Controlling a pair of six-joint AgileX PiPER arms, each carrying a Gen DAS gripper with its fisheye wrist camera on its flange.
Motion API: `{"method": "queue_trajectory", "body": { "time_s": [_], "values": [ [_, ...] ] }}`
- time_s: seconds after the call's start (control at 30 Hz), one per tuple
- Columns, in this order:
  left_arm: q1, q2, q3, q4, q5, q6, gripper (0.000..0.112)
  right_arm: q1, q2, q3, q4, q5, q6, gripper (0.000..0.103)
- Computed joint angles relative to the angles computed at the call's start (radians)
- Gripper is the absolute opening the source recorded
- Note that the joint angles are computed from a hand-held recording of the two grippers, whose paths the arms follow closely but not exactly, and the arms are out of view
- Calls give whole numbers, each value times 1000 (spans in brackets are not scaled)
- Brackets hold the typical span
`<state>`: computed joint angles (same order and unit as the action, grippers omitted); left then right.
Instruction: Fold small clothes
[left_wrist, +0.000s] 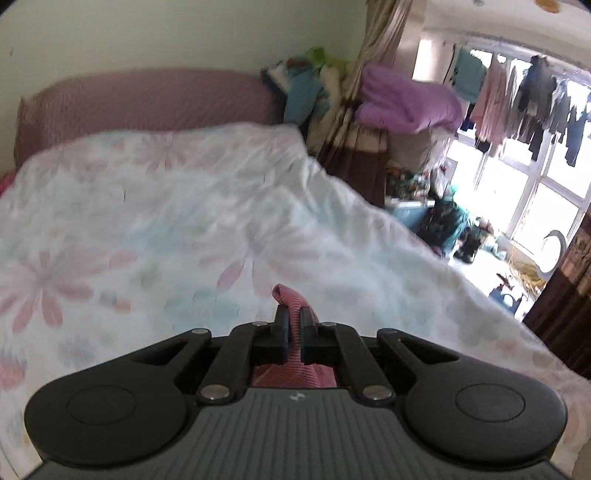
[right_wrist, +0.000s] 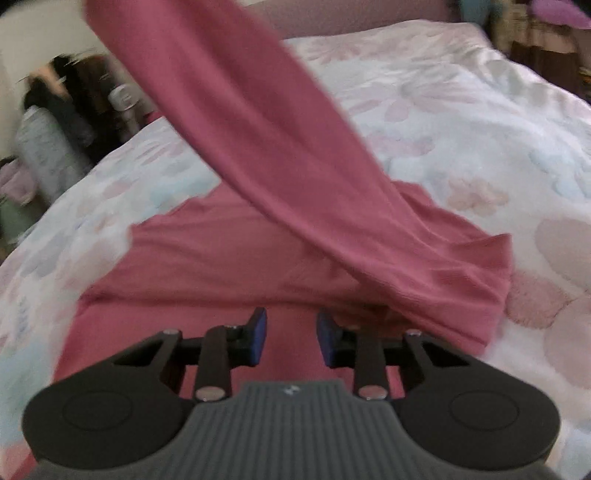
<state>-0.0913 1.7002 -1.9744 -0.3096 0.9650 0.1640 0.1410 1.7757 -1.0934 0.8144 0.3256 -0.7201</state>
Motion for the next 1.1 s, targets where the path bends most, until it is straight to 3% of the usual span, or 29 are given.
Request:
{"method": "queue_trajectory", "body": {
  "time_s": [0.13,0.23,0.33,0.43,0.6,0.67,0.77,0.87,0.97,1.1],
  "values": [
    [52,15,-128,-56,73,-7,5,-48,51,-41,-21,-82,113,26],
    [99,-5,-93,-48,62,8,5,-82,97,-81,-197,-100,298,26],
    [180,-54,48,-37,9,19,4,-135,127,-90,-122,-54,232,19],
    [282,-75,160,-66,-6,39,4,-158,134,-76,-12,-26,123,20],
    [443,-78,373,-85,-38,123,4,-142,132,-88,-7,-10,87,31],
    [492,-44,444,-72,-44,115,4,-136,131,-97,-86,9,155,31],
    [548,11,576,-67,-125,136,4,-153,126,-107,-70,57,125,31],
    [563,57,636,-64,-185,133,4,-169,119,-128,-106,141,123,41],
    [579,86,665,-94,-217,158,4,-186,93,-114,-141,181,131,41],
    [616,86,667,-161,-205,215,5,-240,51,-119,-155,245,129,41]
  ]
}}
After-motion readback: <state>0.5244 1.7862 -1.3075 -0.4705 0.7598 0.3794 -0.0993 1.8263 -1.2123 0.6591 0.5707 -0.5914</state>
